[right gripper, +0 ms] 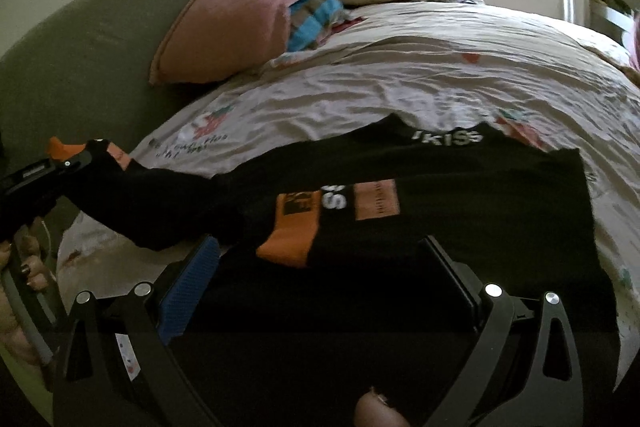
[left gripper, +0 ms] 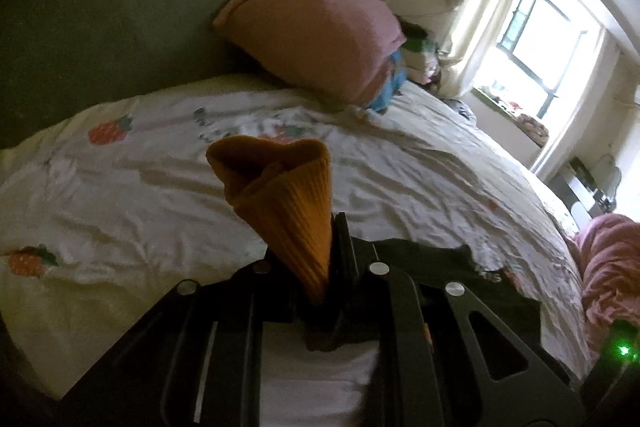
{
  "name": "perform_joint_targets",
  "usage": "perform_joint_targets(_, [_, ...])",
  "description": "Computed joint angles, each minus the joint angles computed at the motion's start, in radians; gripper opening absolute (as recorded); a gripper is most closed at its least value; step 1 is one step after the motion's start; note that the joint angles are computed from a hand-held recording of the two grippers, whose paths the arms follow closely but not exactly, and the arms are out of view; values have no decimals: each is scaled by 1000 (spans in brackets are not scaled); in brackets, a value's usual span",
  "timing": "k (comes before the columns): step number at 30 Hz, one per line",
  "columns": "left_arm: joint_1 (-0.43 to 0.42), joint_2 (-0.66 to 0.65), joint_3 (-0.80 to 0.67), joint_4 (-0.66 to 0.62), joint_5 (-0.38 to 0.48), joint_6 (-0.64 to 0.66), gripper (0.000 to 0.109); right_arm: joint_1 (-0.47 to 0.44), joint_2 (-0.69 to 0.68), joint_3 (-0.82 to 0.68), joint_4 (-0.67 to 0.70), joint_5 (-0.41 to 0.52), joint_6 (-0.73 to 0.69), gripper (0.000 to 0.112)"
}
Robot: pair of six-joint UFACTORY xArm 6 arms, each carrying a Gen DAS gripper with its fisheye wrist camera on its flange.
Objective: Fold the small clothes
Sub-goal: 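Lift the cuff with the left tool and fold the sleeve across the shirt body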
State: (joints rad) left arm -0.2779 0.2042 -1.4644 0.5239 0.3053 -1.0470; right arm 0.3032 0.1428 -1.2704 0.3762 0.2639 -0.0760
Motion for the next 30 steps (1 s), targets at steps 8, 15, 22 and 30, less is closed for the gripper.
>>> perform_joint_targets(8, [-59,80,-174,14,66,72,7,-51,-61,62,123,-34,-70,98])
perform_joint_targets(15, [-134,223,-431,-66,158,234,7,-100,-105,108,241,-53,-139,98])
perform_joint_targets(22, [-206,372,-663,-165,208,387,7,-158,-142,152,333,-65,-195,98])
perform_joint_targets(30, [-272,532,-870,-302,273,561,7,-230,-167,194,409,-77,-223,98])
